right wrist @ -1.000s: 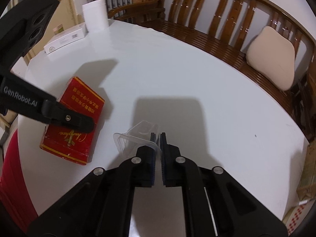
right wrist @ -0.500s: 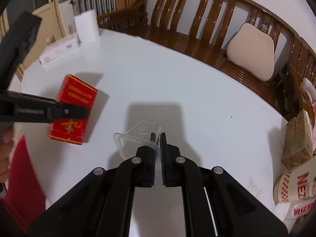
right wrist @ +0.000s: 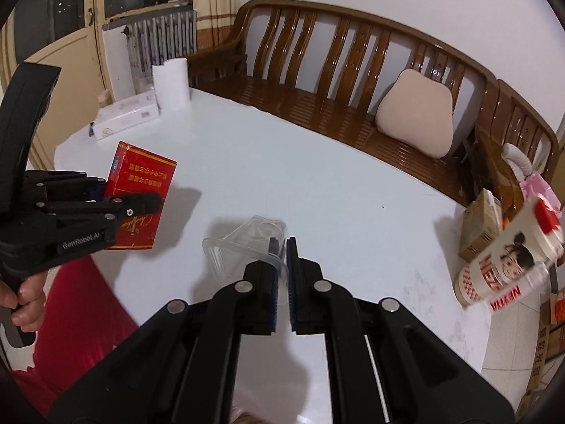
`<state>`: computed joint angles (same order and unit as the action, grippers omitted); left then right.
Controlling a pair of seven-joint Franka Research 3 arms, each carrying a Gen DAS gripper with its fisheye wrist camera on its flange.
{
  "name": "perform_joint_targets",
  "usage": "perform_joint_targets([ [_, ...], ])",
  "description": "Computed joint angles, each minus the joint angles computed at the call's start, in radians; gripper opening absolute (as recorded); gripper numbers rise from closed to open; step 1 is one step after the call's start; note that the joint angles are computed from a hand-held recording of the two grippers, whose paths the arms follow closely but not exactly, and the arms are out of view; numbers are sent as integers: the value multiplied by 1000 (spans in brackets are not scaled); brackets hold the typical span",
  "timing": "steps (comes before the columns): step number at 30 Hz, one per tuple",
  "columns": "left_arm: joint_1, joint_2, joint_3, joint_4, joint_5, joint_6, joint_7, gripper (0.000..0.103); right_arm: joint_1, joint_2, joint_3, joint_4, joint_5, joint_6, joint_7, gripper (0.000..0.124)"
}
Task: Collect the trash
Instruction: 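Lift the red box and clear tray and carry them down to the bag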
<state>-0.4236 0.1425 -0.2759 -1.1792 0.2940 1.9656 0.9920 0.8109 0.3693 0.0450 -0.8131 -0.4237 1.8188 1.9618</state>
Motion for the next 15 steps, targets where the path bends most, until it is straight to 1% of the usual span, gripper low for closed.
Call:
perform_joint_targets([
  [5, 0, -116, -14, -130, 44, 50, 29, 22, 45, -61, 17, -68, -61, -2, 77, 6],
  [6, -1, -124, -21, -138, 49, 55, 32, 22, 51, -67, 24, -73, -70, -6, 88, 6],
  [10, 11, -224, -35, -249, 46, 97, 43, 22, 79, -107, 50, -117, -115, -15, 151, 6],
  [15, 20, -305, -51, -348, 19, 131, 43, 22, 96, -152, 89, -184, -165, -19, 210, 6],
])
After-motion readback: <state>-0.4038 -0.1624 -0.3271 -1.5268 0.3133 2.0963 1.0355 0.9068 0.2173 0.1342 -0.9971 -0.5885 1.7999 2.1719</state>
